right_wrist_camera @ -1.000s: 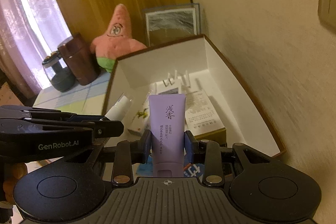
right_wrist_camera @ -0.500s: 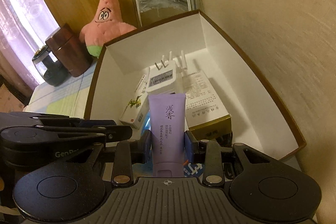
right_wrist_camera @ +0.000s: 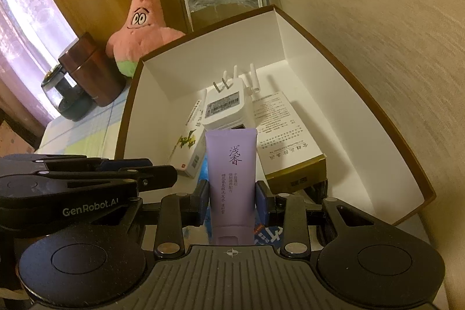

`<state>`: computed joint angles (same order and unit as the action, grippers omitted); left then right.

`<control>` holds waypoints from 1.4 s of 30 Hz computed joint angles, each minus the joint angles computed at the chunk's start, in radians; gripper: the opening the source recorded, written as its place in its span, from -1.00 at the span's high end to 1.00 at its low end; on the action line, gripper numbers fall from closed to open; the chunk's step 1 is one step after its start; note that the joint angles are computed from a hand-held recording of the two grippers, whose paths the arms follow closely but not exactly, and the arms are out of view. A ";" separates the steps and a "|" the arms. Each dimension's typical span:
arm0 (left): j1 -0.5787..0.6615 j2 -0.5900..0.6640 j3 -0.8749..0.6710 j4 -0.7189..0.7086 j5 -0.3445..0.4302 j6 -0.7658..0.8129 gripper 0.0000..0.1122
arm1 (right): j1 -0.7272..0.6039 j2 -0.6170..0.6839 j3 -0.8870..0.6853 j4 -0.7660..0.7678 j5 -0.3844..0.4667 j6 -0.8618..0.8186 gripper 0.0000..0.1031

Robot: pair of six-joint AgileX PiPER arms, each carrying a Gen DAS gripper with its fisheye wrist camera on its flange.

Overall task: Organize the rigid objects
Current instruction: 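Lower both held items into the brown box and open both tools, then withdraw both open tools from the box back over the bed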

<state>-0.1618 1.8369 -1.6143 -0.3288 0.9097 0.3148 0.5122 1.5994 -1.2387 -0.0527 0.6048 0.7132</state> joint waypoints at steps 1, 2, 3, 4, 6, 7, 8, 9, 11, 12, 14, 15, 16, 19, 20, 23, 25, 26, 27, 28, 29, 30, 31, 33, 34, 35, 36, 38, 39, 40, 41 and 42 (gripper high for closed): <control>0.002 -0.001 0.000 -0.005 0.000 0.003 0.53 | -0.001 -0.004 0.005 -0.004 -0.008 0.009 0.41; 0.003 -0.003 0.003 -0.007 -0.002 0.005 0.52 | -0.002 -0.006 0.007 -0.010 -0.013 0.018 0.40; 0.004 -0.006 0.007 -0.010 -0.004 0.008 0.52 | -0.002 -0.008 0.007 -0.017 -0.016 0.027 0.40; 0.004 -0.008 0.010 -0.011 -0.006 0.009 0.51 | 0.001 -0.009 0.003 -0.026 -0.012 0.035 0.40; 0.005 -0.012 0.013 -0.013 -0.009 0.011 0.49 | 0.001 -0.012 0.001 -0.031 -0.011 0.033 0.39; 0.007 -0.014 0.016 -0.016 -0.010 0.013 0.46 | 0.003 -0.015 0.003 -0.037 -0.010 0.041 0.38; 0.008 -0.018 0.020 -0.019 -0.013 0.018 0.45 | 0.004 -0.018 0.005 -0.041 -0.009 0.047 0.38; 0.009 -0.021 0.023 -0.022 -0.015 0.022 0.42 | 0.005 -0.021 0.008 -0.045 -0.008 0.054 0.35; 0.011 -0.027 0.028 -0.027 -0.017 0.029 0.41 | 0.010 -0.029 0.016 -0.059 -0.005 0.072 0.29; 0.011 -0.029 0.031 -0.027 -0.018 0.031 0.41 | 0.013 -0.032 0.018 -0.064 -0.004 0.078 0.25; 0.012 -0.034 0.036 -0.030 -0.021 0.033 0.41 | 0.016 -0.039 0.024 -0.072 -0.002 0.087 0.21; 0.012 -0.035 0.037 -0.032 -0.020 0.034 0.41 | 0.018 -0.042 0.026 -0.078 -0.001 0.094 0.19; 0.012 -0.037 0.039 -0.034 -0.021 0.036 0.41 | 0.019 -0.044 0.028 -0.083 0.001 0.099 0.17; 0.013 -0.044 0.046 -0.035 -0.023 0.038 0.41 | 0.025 -0.050 0.029 -0.096 0.006 0.114 0.14; 0.013 -0.047 0.048 -0.035 -0.023 0.038 0.41 | 0.027 -0.051 0.030 -0.100 0.008 0.119 0.14; 0.015 -0.053 0.055 -0.041 -0.025 0.044 0.41 | 0.033 -0.057 0.032 -0.115 0.011 0.133 0.12; 0.016 -0.059 0.059 -0.042 -0.025 0.045 0.41 | 0.036 -0.061 0.033 -0.122 0.014 0.138 0.11; 0.016 -0.063 0.061 -0.043 -0.025 0.047 0.41 | 0.038 -0.063 0.034 -0.127 0.015 0.142 0.11; 0.017 -0.065 0.064 -0.045 -0.026 0.048 0.41 | 0.040 -0.066 0.035 -0.132 0.016 0.148 0.10; 0.017 -0.068 0.066 -0.046 -0.027 0.050 0.41 | 0.041 -0.066 0.034 -0.135 0.017 0.151 0.09; 0.017 -0.071 0.069 -0.046 -0.027 0.049 0.40 | 0.043 -0.069 0.035 -0.140 0.017 0.156 0.09; 0.017 -0.075 0.072 -0.046 -0.028 0.047 0.40 | 0.044 -0.071 0.035 -0.143 0.018 0.158 0.08; 0.018 -0.079 0.075 -0.048 -0.029 0.049 0.40 | 0.047 -0.074 0.036 -0.148 0.019 0.164 0.07; 0.020 -0.090 0.085 -0.052 -0.031 0.051 0.39 | 0.052 -0.081 0.038 -0.159 0.021 0.175 0.06; 0.021 -0.095 0.089 -0.054 -0.032 0.053 0.39 | 0.055 -0.084 0.038 -0.165 0.022 0.180 0.05; 0.023 -0.101 0.094 -0.058 -0.033 0.056 0.39 | 0.059 -0.088 0.038 -0.172 0.025 0.187 0.05; 0.026 -0.108 0.099 -0.063 -0.033 0.060 0.39 | 0.064 -0.091 0.038 -0.180 0.027 0.195 0.04; 0.032 -0.116 0.103 -0.072 -0.032 0.066 0.38 | 0.075 -0.095 0.034 -0.198 0.036 0.215 0.03; 0.036 -0.122 0.108 -0.078 -0.033 0.071 0.36 | 0.081 -0.098 0.033 -0.208 0.040 0.225 0.03; 0.039 -0.129 0.115 -0.083 -0.035 0.075 0.34 | 0.087 -0.103 0.033 -0.218 0.044 0.234 0.03; 0.042 -0.139 0.123 -0.088 -0.038 0.079 0.33 | 0.091 -0.107 0.034 -0.224 0.045 0.238 0.02; 0.047 -0.148 0.131 -0.095 -0.039 0.084 0.32 | 0.098 -0.110 0.033 -0.232 0.048 0.246 0.02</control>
